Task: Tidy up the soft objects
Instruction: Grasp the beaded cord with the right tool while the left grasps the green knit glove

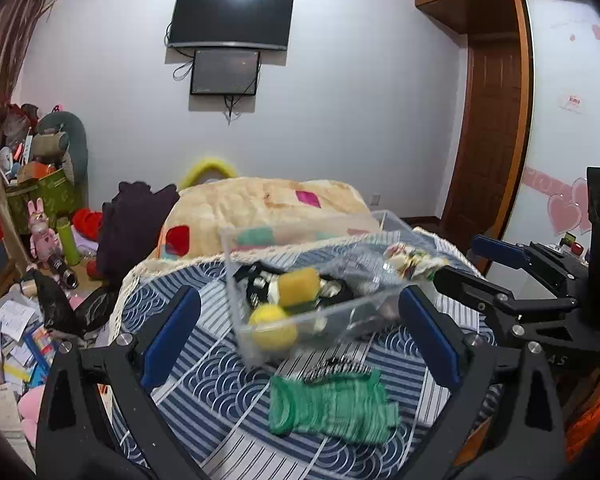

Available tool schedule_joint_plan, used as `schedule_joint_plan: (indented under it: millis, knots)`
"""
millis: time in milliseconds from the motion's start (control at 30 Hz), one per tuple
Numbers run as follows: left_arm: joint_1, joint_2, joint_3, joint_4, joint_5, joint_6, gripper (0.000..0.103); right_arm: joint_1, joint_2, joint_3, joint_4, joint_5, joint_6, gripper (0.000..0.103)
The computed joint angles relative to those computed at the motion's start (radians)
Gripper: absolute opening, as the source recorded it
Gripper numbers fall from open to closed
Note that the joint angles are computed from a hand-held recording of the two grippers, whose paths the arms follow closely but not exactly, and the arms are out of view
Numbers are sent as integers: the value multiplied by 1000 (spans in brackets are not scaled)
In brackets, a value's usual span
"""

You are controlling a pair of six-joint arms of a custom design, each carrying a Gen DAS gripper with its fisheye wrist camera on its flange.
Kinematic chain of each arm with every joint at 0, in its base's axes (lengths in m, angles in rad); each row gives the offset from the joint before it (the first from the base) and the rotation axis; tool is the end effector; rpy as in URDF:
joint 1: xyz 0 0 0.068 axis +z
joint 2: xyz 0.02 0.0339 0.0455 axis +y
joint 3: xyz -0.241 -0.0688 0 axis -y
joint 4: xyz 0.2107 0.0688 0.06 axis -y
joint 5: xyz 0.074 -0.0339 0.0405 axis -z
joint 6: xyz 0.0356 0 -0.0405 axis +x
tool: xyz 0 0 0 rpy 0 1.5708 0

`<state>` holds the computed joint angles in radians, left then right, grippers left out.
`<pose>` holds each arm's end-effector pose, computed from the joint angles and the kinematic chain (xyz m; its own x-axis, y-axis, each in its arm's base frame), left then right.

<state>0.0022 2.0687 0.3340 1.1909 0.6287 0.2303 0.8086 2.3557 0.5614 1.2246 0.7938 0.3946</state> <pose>0.2479 -0.0204 0.0544 -0.3893 0.1838 -0.9026 0.6063 0.7888 -0.1009 0.2155 0.1890 0.0119 -0.3794 -0.0071 -0.9252 0.0577 0.9978 -0.0313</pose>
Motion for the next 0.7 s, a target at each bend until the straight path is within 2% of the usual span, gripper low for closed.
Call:
schedule_joint_plan:
  millis: [100,267,433,500,567,633,700]
  knots:
    - [22,61,14,17,-14,13,101,7,47,48,-23,-18,9,75]
    - [34,178,86,-33,-31,27,101,11,119,113,-71,-76,45,75]
    - [23,302,133,-17,-70,47,101,0,186,176,-129,-130,71,74]
    - [16,339,152,-24,-77,61,101,-12,204,205,-156,-162,73,67]
    - [8,357,160,-24,-85,66,100,-39,217,234,-175,-219,63,54]
    - [-2,375,174,-34,-88,71,99,-58,226,267,-209,-263,59,50]
    - [-17,388,191,-60,-91,84,92,-75,240,295,-231,-303,61,45]
